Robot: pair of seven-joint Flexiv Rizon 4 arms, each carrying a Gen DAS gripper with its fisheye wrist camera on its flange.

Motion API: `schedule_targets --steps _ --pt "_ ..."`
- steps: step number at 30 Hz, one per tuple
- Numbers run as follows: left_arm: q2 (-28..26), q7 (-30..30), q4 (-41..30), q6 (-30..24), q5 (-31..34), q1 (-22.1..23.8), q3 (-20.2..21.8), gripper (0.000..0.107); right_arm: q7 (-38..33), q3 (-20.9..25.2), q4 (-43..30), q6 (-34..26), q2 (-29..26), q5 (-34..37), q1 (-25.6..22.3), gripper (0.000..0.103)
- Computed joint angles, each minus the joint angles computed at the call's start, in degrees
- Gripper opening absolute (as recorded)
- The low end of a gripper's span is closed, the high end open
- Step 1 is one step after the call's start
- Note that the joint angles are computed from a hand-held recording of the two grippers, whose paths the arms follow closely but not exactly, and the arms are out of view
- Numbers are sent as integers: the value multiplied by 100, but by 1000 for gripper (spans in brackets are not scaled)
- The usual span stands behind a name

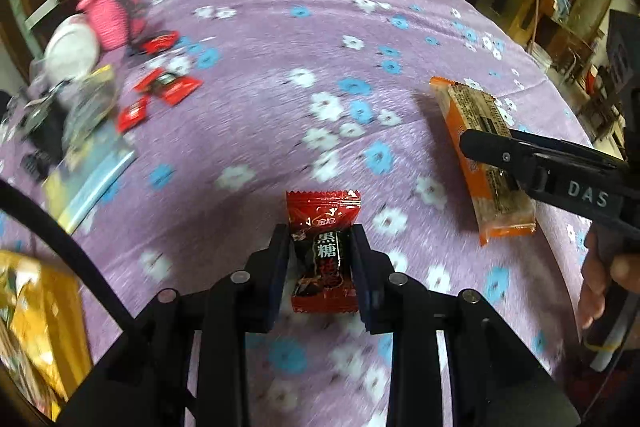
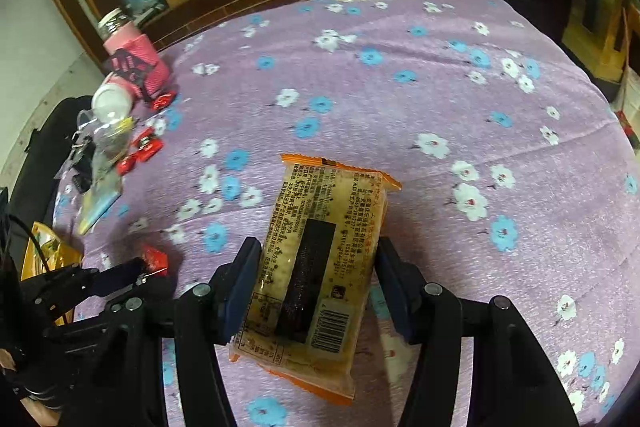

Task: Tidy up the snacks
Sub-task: 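Close the left tool on the red candy while the right tool grasps the cracker pack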

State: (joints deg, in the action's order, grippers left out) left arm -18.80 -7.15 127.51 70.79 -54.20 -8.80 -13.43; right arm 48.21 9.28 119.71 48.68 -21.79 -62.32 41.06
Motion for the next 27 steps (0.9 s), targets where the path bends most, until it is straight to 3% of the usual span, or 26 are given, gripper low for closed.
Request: schedule_targets --steps 10,27 --pt "315 407 210 -294 -697 46 254 32 -488 -64 -381 -10 -266 13 148 58" --pt "730 760 379 -556 -1142 -105 614 32 -551 -119 -576 -41 -342 -143 305 58"
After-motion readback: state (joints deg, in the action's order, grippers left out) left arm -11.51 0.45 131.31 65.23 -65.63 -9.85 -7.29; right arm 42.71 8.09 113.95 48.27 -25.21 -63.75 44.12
